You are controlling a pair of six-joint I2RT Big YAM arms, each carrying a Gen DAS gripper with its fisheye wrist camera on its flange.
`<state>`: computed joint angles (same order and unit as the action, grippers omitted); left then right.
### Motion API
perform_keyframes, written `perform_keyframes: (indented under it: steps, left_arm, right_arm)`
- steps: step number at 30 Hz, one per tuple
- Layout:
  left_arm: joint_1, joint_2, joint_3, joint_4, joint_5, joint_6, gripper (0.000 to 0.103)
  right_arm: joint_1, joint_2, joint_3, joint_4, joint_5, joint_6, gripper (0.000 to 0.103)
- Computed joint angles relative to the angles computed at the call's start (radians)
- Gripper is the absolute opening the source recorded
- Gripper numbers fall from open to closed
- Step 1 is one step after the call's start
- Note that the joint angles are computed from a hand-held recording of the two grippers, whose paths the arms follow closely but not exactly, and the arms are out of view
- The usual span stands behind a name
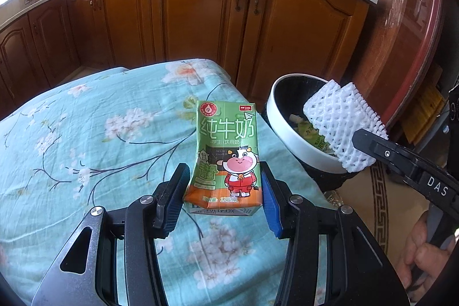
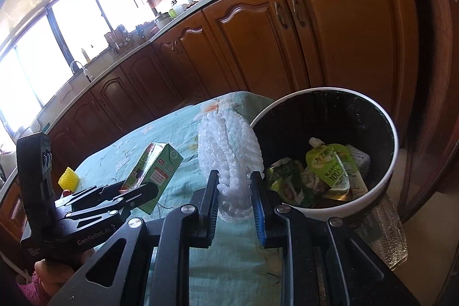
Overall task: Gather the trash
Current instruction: 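Carry the milk carton and foam net over the bin with both tools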
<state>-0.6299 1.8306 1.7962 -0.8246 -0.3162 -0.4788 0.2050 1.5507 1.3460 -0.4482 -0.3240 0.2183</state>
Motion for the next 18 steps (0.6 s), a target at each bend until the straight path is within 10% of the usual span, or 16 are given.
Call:
perform_keyframes:
  steps: [18]
  left_arm:
    - [-0.037,0.129,0.213,-0.083,0.027,0.058,0.047]
  right_arm:
    - [-0.076,-0.024,-0.028,0.011,0.021,0.023,0.022]
